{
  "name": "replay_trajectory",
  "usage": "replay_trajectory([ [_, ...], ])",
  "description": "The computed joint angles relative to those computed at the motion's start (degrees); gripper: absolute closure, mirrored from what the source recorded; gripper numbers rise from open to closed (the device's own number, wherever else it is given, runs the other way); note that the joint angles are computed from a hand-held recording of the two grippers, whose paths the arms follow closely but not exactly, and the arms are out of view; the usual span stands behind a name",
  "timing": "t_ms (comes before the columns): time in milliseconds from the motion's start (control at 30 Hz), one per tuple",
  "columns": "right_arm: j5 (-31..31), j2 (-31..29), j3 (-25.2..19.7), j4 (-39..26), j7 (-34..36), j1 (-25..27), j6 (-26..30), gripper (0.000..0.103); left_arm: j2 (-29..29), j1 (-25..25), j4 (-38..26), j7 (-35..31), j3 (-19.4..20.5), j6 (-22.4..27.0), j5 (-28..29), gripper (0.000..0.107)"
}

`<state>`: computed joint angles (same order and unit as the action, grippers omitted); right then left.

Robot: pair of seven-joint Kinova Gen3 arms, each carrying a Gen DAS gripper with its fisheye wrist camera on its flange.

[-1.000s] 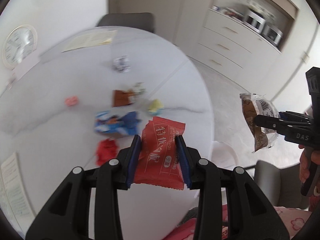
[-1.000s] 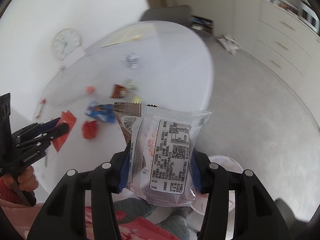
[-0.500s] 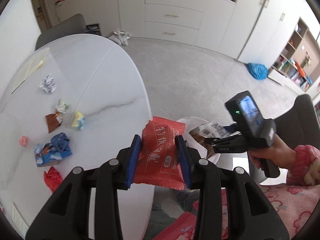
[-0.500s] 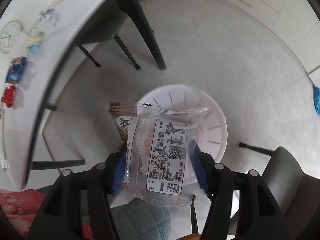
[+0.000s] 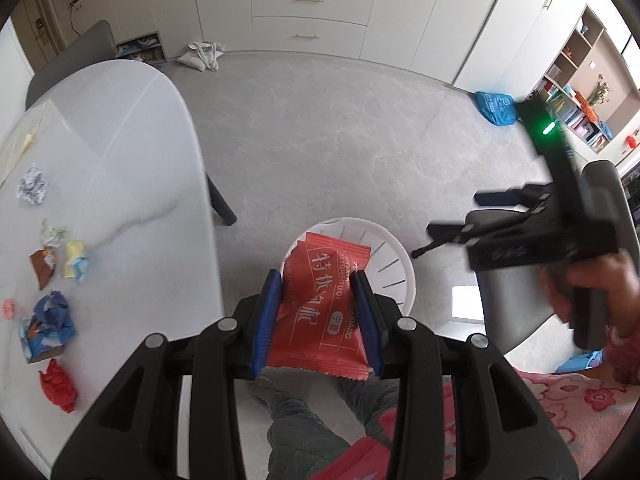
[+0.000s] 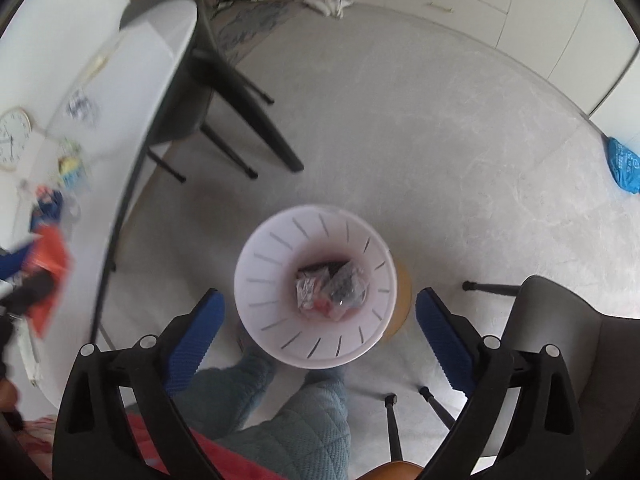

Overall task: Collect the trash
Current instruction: 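Drop the snack bag and red wrapper into the wastebasket, opening both tools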

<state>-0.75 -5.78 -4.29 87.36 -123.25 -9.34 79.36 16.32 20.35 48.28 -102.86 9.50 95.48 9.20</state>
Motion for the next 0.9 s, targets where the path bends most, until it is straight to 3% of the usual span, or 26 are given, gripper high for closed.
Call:
replay_trajectory([
  [167, 3.68, -1.99, -0.15, -4.64, -0.09, 0.75, 3.18, 0.004, 2.1, 2.68, -0.74, 2.09, 0.61, 0.59, -0.52, 0.071],
  [467, 6.47, -3.06, 0.06, -7.32, 1.33, 2.09, 5.83, 0.004, 4.71, 6.74, -1.37, 4.94, 0.88, 1.59, -2.01, 0.068],
  [567, 6.29, -3.4, 0.53, -6.87, 1.33, 2.82, 6.29, 0.004, 5.88, 8.15, -2.18, 6.23, 0.71, 2.53, -2.82, 0.05],
  [633, 5.94, -3.69, 0.82, -6.42, 1.43, 3.23, 6.29, 0.004, 5.98, 8.73, -2.01, 6.79, 0.67, 2.49, -3.1, 0.029],
  [700, 5.57, -4.01, 0.99, -5.83, 1.53, 3.55, 6.14, 0.004, 5.79, 9.14, -1.77, 6.94, 0.6, 2.13, -3.52, 0.018],
  [900, 4.64, -4.17, 1.51, -5.47, 2.29, 4.37, 5.92, 0.004, 4.97, 9.59, -1.81, 6.72, 0.6, 1.07, -4.29, 0.012],
])
